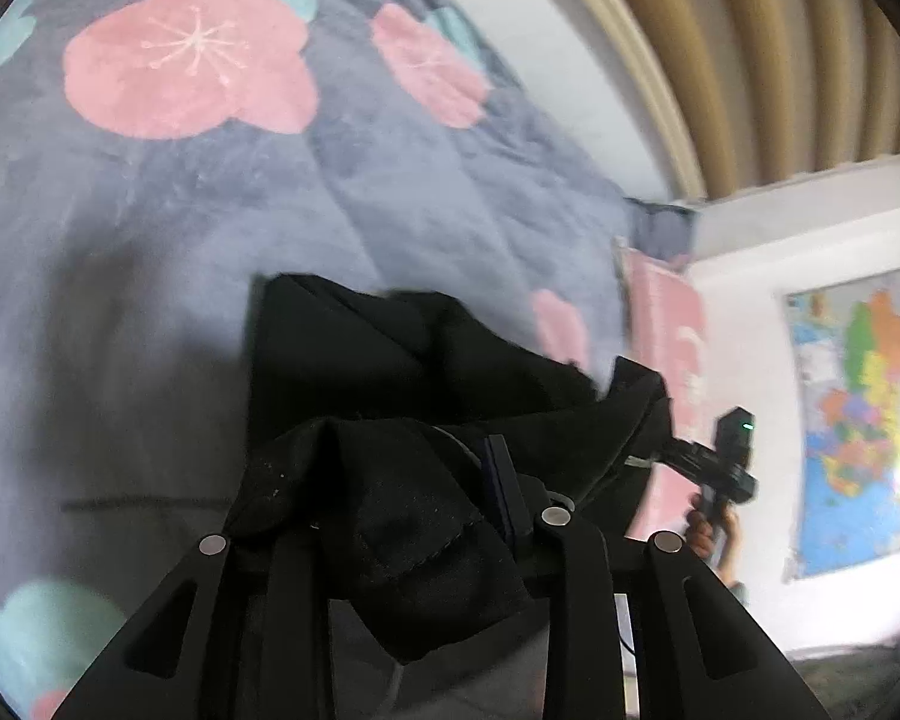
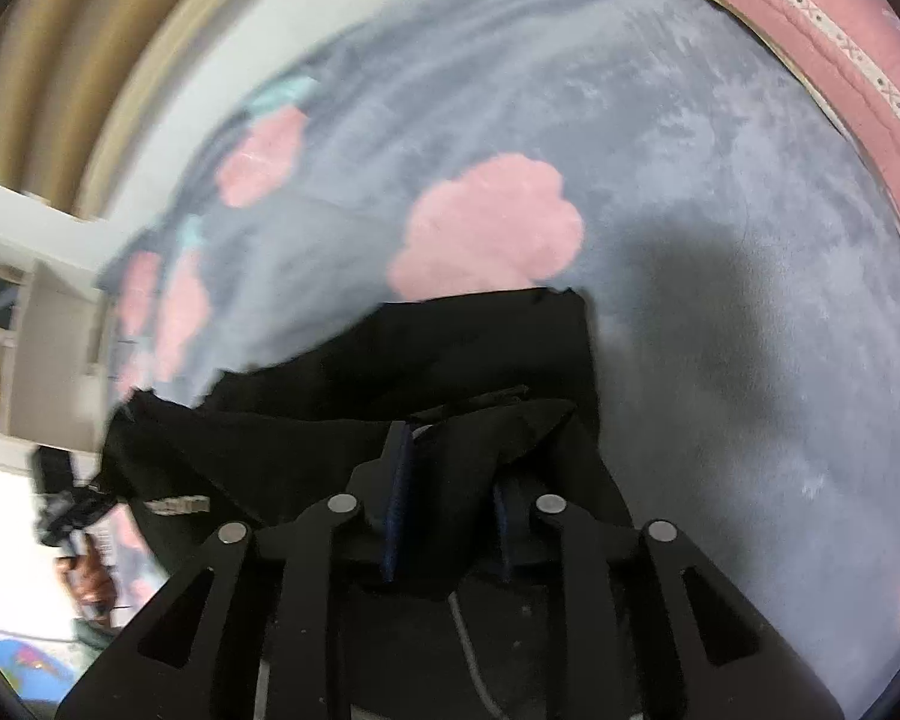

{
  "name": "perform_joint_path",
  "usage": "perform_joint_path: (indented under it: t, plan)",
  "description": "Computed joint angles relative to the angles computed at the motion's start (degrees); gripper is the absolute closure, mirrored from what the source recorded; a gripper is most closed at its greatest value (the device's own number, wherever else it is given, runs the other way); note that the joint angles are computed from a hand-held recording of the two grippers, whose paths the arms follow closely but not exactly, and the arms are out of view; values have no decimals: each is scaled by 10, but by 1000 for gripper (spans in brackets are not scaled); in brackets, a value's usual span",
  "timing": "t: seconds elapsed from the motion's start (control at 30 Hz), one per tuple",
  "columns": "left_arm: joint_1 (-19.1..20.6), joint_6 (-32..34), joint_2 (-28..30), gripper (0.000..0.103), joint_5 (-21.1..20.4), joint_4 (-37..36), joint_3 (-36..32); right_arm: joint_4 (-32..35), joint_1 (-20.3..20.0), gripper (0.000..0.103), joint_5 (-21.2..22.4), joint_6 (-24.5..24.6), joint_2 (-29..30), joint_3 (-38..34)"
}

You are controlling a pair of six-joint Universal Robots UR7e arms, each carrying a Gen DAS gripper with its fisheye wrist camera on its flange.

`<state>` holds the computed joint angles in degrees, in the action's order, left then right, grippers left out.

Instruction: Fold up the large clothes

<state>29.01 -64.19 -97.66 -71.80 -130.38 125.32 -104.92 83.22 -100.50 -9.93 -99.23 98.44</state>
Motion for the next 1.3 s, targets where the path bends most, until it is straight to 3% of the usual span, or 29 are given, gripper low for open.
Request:
perform_joint_path:
  t: [0.03, 0.1, 0.13, 0.17, 0.2, 0.27, 0.3, 0.37, 0.53, 0.67, 0.8, 0.83, 0.87, 0.93, 0.97, 1.03, 1.17, 1.3]
  plan:
    - [-2, -4, -9, 69, -12, -15, 6, 7, -2, 74, 12, 1, -5, -3]
    - [-2, -10, -32, 61, -37, -91, 33, 13, -8, 60, 33, 3, -13, -2]
    - [-5, -17, -47, 55, -36, -150, 54, 16, -16, 43, 48, 6, -20, 1]
    - [-7, -25, -55, 47, -29, -207, 72, 15, -26, 34, 60, 9, -28, 3]
    - [-19, -38, -75, 43, -2, -240, 85, 8, -37, 33, 79, 16, -37, 8]
    - [-47, -30, -95, 35, 64, -235, 86, 5, -47, 33, 106, 29, -48, 15]
    - [-58, -33, -99, 34, 87, -196, 74, -1, -42, 33, 90, 31, -50, 16]
    - [-68, -45, -100, 33, 113, -116, 48, -23, -13, 33, 18, 18, -46, 22]
    - [-40, -76, -18, 32, 111, 118, -27, -102, 50, 33, -153, -76, -11, 62]
    - [13, -52, 27, 32, 94, 85, -13, -163, 67, 33, -200, -155, 32, 80]
    - [57, -48, 59, 32, 83, 96, -15, -184, 49, 33, -199, -178, 74, 75]
    - [66, -42, 66, 32, 75, 90, -15, -176, 42, 35, -190, -169, 84, 70]
    - [76, -40, 72, 32, 66, 82, -14, -175, 39, 58, -187, -165, 90, 68]
    - [79, -39, 68, 39, 64, 19, 9, -205, 45, 86, -201, -172, 91, 82]
    - [72, -30, 66, 64, 73, -8, 18, -228, 53, 90, -215, -181, 86, 93]
    - [48, -31, 59, 91, 100, 8, 15, -282, 77, 92, -250, -203, 70, 117]
    - [-17, -73, 26, 92, 170, 27, 12, -319, 122, 92, -268, -214, 36, 110]
    - [-34, -30, 54, 92, 225, 10, -38, -382, 165, 93, -289, -234, 69, 62]
